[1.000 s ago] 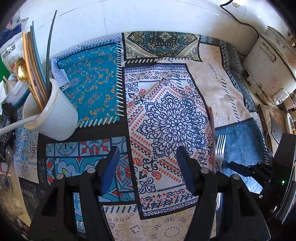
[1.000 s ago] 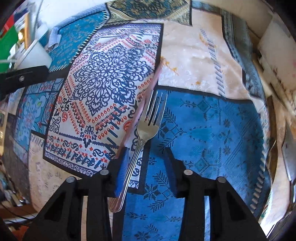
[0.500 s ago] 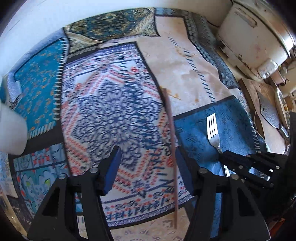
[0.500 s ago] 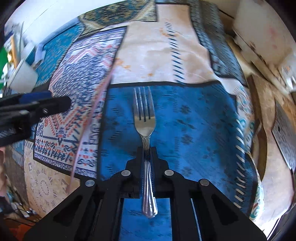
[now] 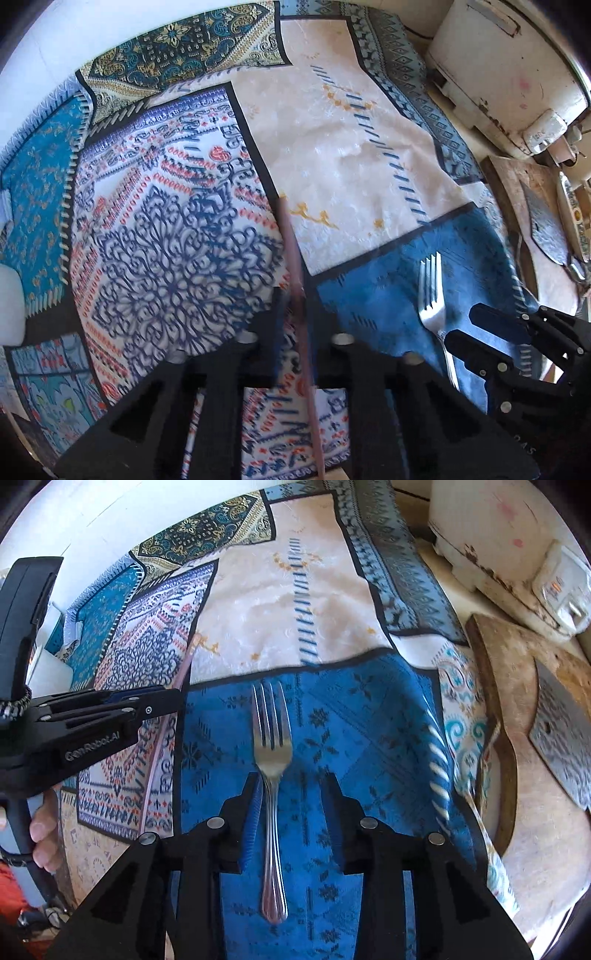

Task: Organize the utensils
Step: 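Grasp the silver fork with the right tool while the left tool grasps the dark red chopstick, then lift the fork and red chopstick and carry both to the white cup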

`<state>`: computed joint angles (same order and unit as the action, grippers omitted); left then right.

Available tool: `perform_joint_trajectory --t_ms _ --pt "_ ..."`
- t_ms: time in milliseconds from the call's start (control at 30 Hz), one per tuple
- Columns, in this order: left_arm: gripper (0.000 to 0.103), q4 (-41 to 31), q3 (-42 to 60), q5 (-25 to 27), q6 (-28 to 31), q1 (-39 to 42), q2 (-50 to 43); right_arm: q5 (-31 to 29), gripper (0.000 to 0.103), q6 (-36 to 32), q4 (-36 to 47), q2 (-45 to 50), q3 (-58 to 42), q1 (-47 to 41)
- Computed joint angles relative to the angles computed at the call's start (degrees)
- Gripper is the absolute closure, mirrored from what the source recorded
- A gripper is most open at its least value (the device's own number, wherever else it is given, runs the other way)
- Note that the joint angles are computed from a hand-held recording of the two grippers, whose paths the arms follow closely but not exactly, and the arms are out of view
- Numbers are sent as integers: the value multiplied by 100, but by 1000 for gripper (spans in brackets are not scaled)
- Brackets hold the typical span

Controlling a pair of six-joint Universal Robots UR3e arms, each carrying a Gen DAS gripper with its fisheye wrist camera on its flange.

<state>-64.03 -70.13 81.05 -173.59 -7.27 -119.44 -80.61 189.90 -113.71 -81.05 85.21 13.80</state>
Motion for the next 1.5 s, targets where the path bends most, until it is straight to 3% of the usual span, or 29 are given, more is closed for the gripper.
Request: perform_joint_trajectory --t_ms 167,300,467,633,733,867,933,1000,1300,1500 --pt "99 -269 185 -213 -14 233 -60 -22 73 235 -122 748 -712 211" --pt "99 -50 -301 -380 -46 528 365 -223 73 368 -241 1093 -1056 356" --pt "99 456 -935 -222 -72 597 990 -486 73 405 -294 1377 -1383 514" --pt "99 678 -1302 -202 2 715 1446 -313 73 358 -177 1438 -1539 383" --pt "99 697 -1513 -267 85 825 1725 -344 62 389 -127 1551 -1692 351" --pt "99 821 -1656 -129 146 842 1865 -674 60 364 -172 1747 -1892 499" --pt "99 837 -1798 -131 174 926 2028 -956 65 374 -205 1860 -2012 632" --pt "99 820 -1879 -180 182 1035 2149 -1107 82 327 -233 1966 -2127 706" --pt "99 851 -2055 -395 166 1448 2656 -658 82 564 -248 1603 -2024 508" --pt "99 864 -2026 -642 154 1692 3035 -741 82 645 -337 1201 -2015 670"
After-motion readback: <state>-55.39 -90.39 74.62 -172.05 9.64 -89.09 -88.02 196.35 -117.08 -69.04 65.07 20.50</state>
